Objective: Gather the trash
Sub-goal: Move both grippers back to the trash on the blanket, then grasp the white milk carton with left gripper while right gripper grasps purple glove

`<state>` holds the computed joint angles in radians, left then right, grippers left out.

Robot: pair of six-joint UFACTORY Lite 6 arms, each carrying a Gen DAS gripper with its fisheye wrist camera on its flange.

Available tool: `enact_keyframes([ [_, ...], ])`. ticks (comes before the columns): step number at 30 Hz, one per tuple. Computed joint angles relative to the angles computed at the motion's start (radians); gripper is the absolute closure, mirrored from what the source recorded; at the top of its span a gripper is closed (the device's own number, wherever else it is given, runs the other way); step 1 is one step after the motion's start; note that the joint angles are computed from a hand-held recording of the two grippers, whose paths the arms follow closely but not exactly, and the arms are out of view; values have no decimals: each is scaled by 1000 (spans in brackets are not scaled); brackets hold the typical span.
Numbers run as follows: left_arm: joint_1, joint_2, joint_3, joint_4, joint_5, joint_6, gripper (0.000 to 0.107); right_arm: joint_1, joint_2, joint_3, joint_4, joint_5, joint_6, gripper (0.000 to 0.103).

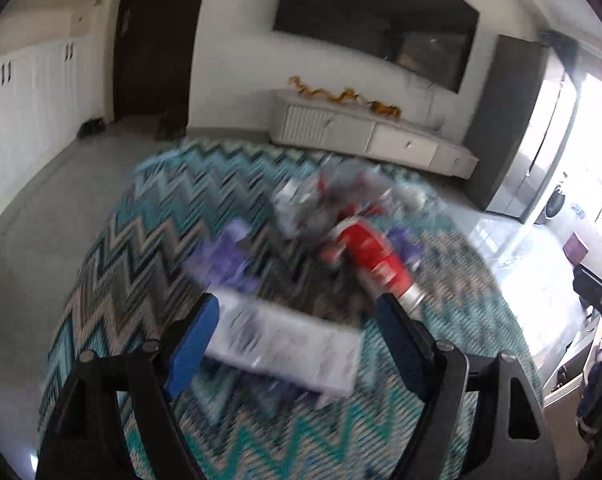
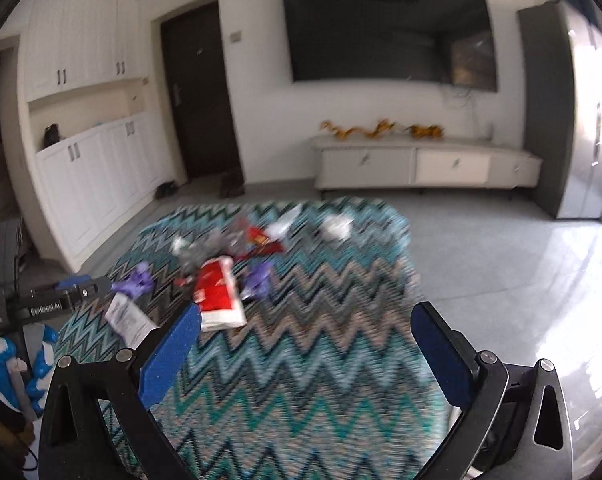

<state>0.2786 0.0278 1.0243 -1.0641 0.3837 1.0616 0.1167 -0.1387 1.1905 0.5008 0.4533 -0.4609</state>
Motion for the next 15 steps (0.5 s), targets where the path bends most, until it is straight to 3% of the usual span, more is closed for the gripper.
enact_keyframes([
  [6,100,60,-47,-55,62,52,27,101,231,118,48,-22,-35,1],
  [12,140,140,-30,-91,125,35,27,114,514,366,91,8,-39,19],
  [15,136,197,15,-85,165,-27,27,113,642,490,91,33,-26,22],
])
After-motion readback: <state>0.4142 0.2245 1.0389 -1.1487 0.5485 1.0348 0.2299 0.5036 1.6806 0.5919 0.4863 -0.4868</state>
